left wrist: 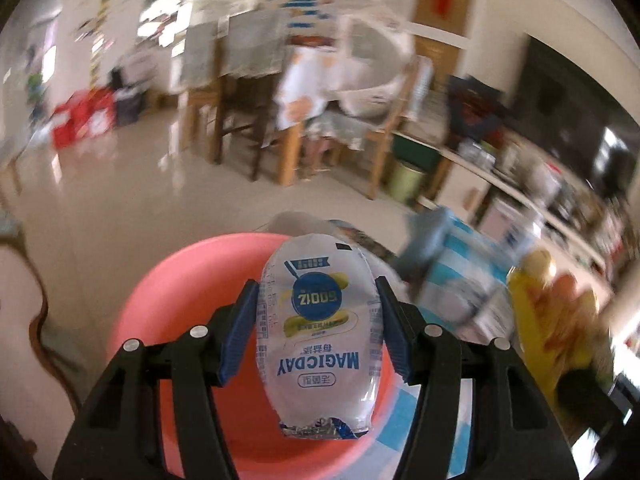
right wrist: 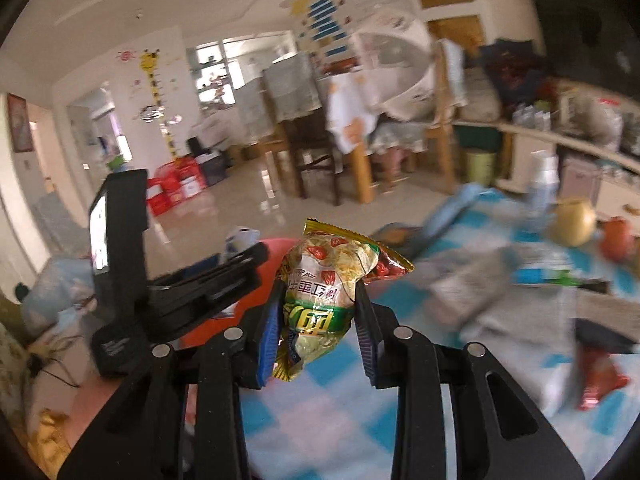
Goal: Collect trash
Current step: 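Open both tools to drop the bags into the pink bucket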
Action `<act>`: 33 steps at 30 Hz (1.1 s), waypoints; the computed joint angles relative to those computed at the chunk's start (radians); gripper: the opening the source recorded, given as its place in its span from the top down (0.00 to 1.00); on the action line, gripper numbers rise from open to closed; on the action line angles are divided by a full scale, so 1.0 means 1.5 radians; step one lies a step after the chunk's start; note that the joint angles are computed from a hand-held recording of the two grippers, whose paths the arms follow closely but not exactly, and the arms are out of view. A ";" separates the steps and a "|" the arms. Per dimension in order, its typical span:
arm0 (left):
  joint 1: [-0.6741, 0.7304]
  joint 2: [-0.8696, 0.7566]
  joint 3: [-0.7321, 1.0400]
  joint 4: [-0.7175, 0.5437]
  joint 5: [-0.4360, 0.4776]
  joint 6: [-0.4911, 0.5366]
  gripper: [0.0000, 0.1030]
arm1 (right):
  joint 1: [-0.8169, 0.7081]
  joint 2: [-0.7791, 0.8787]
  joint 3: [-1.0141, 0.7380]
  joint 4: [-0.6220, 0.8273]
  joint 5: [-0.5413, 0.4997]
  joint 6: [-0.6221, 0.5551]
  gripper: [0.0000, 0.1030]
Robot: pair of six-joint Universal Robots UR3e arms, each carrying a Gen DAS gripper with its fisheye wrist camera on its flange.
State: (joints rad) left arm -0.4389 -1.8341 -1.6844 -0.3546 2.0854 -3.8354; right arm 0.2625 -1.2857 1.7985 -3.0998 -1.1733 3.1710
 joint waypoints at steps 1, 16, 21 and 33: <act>0.026 0.021 -0.026 0.003 -0.025 -0.019 0.43 | 0.022 0.030 -0.041 0.015 -0.010 0.007 0.66; 0.106 0.062 -0.134 0.079 -0.046 -0.061 0.18 | 0.110 0.145 -0.211 0.103 -0.131 0.099 0.12; 0.068 0.025 -0.139 0.220 -0.026 0.012 0.14 | 0.098 0.063 -0.087 0.073 -0.181 0.101 0.10; -0.010 -0.038 -0.036 0.204 -0.061 0.136 0.14 | 0.098 -0.070 0.180 -0.058 -0.276 0.090 0.07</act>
State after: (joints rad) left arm -0.4541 -1.8916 -1.7387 -0.0481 1.9943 -3.6315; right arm 0.4100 -1.3904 2.0688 -3.1867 -1.5874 3.3064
